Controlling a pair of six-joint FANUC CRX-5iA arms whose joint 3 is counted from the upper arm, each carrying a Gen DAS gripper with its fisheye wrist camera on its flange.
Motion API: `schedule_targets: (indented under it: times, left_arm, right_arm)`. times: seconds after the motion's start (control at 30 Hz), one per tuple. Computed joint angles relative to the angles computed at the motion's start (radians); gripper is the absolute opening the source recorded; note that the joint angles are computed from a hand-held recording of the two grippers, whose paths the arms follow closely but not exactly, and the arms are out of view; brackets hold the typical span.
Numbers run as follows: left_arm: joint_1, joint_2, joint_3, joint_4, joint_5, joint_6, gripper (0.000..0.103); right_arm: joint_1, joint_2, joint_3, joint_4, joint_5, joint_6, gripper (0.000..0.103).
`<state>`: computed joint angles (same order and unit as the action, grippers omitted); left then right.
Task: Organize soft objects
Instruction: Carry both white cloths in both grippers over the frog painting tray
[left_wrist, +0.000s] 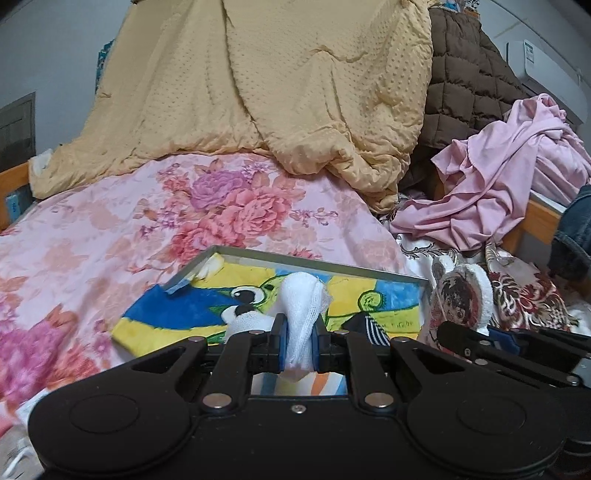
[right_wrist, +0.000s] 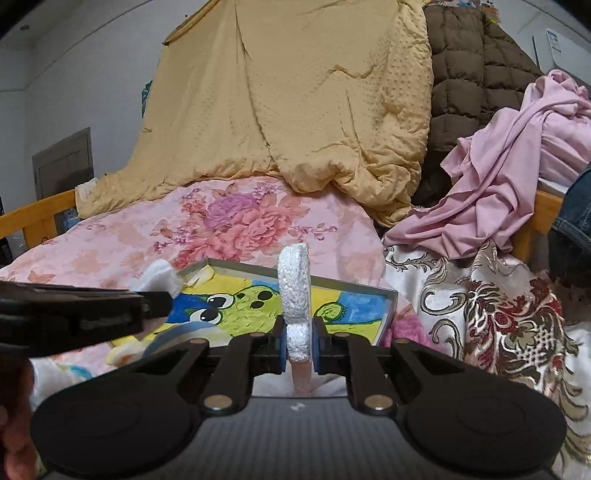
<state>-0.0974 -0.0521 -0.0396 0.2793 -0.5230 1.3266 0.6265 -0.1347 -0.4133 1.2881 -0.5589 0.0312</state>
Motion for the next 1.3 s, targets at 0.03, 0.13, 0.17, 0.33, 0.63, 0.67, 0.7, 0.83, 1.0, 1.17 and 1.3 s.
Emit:
schedule_targets:
  times: [0.03, 0.13, 0.17, 0.33, 0.63, 0.67, 0.7, 0.83, 1.0, 1.17, 1.3]
  left_arm:
    - [-0.004, 0.012, 0.008, -0.001, 0.003, 0.003, 0.014]
    - [-0.013, 0.046, 0.032, -0.005, 0.005, 0.013, 0.014]
    - [-0.014, 0.05, 0.033, -0.005, 0.006, 0.014, 0.014]
    - [-0.022, 0.08, 0.059, -0.057, -0.011, 0.041, 0.014]
    - [-0.021, 0.111, 0.084, -0.09, -0.05, 0.06, 0.015]
    - [-0.021, 0.113, 0.085, -0.087, -0.052, 0.062, 0.017]
    - [-0.02, 0.115, 0.086, -0.085, -0.054, 0.068, 0.017]
    - [-0.018, 0.122, 0.091, -0.086, -0.059, 0.105, 0.019]
    - [-0.014, 0.133, 0.104, -0.086, -0.069, 0.147, 0.021]
    - [0.001, 0.139, 0.106, -0.054, -0.079, 0.19, 0.035]
    - [0.013, 0.14, 0.103, -0.03, -0.087, 0.227, 0.04]
  right_arm:
    - [-0.003, 0.005, 0.003, -0.004, 0.002, -0.001, 0.014]
    - [-0.02, 0.024, 0.016, -0.02, 0.008, 0.008, 0.014]
    - [-0.024, 0.029, 0.021, -0.037, 0.01, 0.014, 0.014]
    - [-0.046, 0.045, 0.04, -0.101, 0.021, 0.029, 0.014]
    - [-0.058, 0.067, 0.057, -0.174, 0.042, 0.071, 0.014]
    - [-0.058, 0.069, 0.059, -0.178, 0.042, 0.072, 0.014]
    - [-0.057, 0.072, 0.061, -0.182, 0.041, 0.076, 0.014]
    - [-0.058, 0.075, 0.065, -0.19, 0.049, 0.084, 0.016]
    - [-0.058, 0.081, 0.07, -0.203, 0.063, 0.097, 0.019]
    - [-0.059, 0.079, 0.07, -0.218, 0.072, 0.107, 0.029]
    - [-0.058, 0.076, 0.068, -0.227, 0.078, 0.116, 0.037]
